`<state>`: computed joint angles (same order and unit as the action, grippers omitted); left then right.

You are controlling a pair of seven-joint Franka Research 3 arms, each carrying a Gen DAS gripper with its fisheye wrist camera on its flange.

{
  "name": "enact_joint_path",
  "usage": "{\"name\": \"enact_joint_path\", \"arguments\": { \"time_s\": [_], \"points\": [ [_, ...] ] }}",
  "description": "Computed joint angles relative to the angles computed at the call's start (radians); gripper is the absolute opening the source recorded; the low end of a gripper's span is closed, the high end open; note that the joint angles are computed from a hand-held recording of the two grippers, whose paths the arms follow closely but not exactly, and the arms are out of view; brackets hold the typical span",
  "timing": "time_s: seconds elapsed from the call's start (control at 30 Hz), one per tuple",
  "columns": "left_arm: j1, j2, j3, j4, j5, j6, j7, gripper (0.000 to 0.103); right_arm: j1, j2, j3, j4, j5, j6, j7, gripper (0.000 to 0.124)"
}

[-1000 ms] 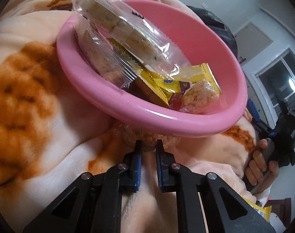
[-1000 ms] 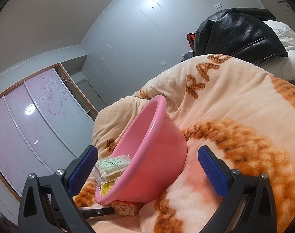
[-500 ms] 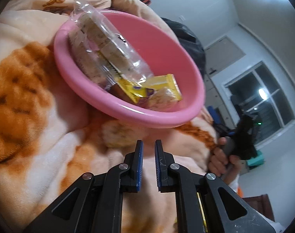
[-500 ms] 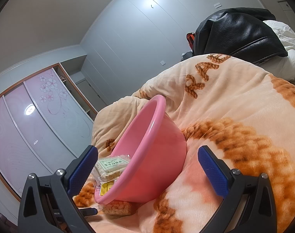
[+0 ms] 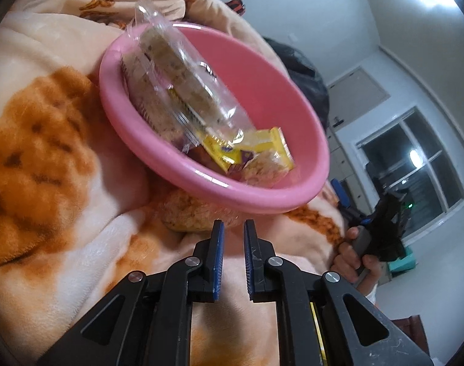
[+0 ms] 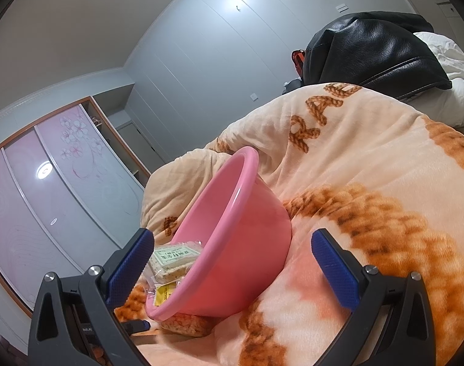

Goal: Organize snacks
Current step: 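Lower the left gripper toward the pink bowl contents again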

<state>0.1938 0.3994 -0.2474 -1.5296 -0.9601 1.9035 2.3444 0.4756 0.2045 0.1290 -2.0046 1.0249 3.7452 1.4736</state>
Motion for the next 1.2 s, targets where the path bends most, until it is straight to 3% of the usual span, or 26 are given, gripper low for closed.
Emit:
{"name": "enact_joint_path", "arguments": {
  "time_s": [0.2,0.47,0.53,0.57,0.6,0.67,0.8,0.93,1.07,1.2],
  "points": [
    [-0.039,-0.001,0.007,0.006,0.106,0.042,-0.043,0.007,0.002,-0.002,-0.001,0.003,0.014,-0.005,-0.014,0.103],
    [-0.039,-0.012,0.001,-0.002,0.131,0.045,-0.022,0.01,0.004,0.0,-0.001,0.01,0.033,-0.009,-0.03,0.103],
    [-0.045,-0.018,0.001,-0.003,0.152,0.039,-0.016,0.02,0.006,0.002,-0.002,0.015,0.044,-0.01,-0.041,0.103],
    [-0.045,-0.018,-0.001,0.002,0.158,0.025,-0.007,0.037,0.007,0.001,-0.001,0.015,0.047,-0.01,-0.043,0.103],
    [-0.044,-0.023,-0.003,-0.001,0.157,0.017,0.004,0.063,0.007,0.002,-0.001,0.017,0.049,-0.01,-0.045,0.103],
    [-0.042,-0.035,-0.008,-0.01,0.144,0.003,0.042,0.079,0.007,0.002,0.0,0.017,0.051,-0.011,-0.047,0.103],
    [-0.089,-0.044,0.012,-0.016,0.224,0.071,-0.003,0.079,0.005,0.004,0.0,0.019,0.051,-0.012,-0.047,0.103],
    [-0.159,0.015,0.015,0.048,0.379,0.133,-0.107,0.079,0.006,0.006,0.0,0.025,0.061,-0.014,-0.058,0.103],
    [-0.177,0.144,-0.012,0.206,0.445,0.056,-0.22,0.08,0.006,0.007,0.0,0.025,0.062,-0.014,-0.059,0.103],
    [-0.167,0.254,-0.05,0.348,0.435,-0.023,-0.322,0.084,0.006,0.007,0.0,0.027,0.068,-0.015,-0.065,0.103]
  ]
}}
